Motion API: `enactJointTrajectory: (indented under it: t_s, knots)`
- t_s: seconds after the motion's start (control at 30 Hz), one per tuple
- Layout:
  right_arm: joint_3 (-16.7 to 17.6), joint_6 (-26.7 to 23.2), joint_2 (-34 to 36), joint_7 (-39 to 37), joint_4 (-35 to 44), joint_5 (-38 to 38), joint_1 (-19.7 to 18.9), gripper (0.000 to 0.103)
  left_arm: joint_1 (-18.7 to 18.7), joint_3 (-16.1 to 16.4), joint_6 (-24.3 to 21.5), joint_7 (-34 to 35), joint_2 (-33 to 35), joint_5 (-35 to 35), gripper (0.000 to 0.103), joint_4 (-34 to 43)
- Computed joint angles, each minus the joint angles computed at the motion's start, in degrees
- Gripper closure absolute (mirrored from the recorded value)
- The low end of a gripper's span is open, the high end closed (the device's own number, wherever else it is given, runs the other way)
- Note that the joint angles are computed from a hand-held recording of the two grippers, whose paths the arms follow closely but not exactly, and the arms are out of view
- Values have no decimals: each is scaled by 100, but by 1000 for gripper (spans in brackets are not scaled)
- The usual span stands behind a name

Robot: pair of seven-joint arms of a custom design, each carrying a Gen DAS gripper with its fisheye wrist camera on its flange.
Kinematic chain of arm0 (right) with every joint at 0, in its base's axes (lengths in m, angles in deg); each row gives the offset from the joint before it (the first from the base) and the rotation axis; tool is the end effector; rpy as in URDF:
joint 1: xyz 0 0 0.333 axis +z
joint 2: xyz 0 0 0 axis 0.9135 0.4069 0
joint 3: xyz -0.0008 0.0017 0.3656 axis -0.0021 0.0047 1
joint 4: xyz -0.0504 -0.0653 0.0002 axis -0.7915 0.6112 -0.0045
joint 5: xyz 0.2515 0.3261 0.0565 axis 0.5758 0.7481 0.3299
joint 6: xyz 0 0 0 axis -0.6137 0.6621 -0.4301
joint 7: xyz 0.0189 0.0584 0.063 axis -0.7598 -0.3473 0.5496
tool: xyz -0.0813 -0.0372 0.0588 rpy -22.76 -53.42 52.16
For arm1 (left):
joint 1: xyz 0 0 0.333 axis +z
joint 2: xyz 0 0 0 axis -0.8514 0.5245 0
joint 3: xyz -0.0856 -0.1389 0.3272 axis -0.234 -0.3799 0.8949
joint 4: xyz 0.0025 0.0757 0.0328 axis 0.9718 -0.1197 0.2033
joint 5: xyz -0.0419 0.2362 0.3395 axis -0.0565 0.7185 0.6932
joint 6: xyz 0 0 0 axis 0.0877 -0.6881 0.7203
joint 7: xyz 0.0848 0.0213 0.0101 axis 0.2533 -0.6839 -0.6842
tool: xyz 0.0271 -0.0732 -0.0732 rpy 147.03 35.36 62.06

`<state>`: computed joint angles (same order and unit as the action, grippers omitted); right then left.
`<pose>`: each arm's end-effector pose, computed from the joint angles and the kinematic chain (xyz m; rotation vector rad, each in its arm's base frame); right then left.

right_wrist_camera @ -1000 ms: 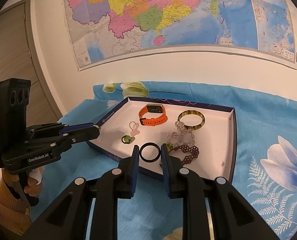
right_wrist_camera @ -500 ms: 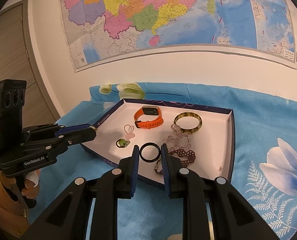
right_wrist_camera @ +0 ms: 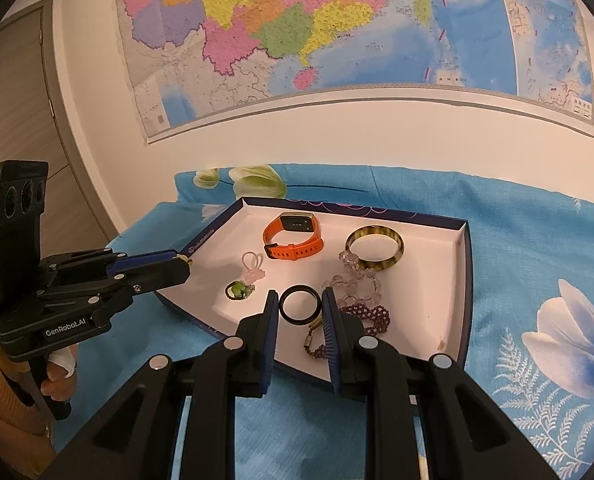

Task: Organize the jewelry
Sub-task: 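Carry the green-stone ring and black ring over the box lid with both tools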

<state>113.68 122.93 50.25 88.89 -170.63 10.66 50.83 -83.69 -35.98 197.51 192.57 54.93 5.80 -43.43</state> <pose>0.6822 0.3341 0.3439 -1.9665 0.9024 -0.2011 0.6018 -0.2515 0.3406 -1.7284 1.6198 -0.9440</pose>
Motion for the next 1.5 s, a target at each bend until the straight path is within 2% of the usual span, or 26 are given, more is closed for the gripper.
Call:
enactJointTrajectory:
  t_s: [0.2,1.5]
  knots:
    - [3,-39,38,-22,56,29,23,83,-41,56,0,188,52,-219,85,99]
    - [-191,-243,89,-328,400,628,318,83,386,-461,244,1448,433,-1243,85,823]
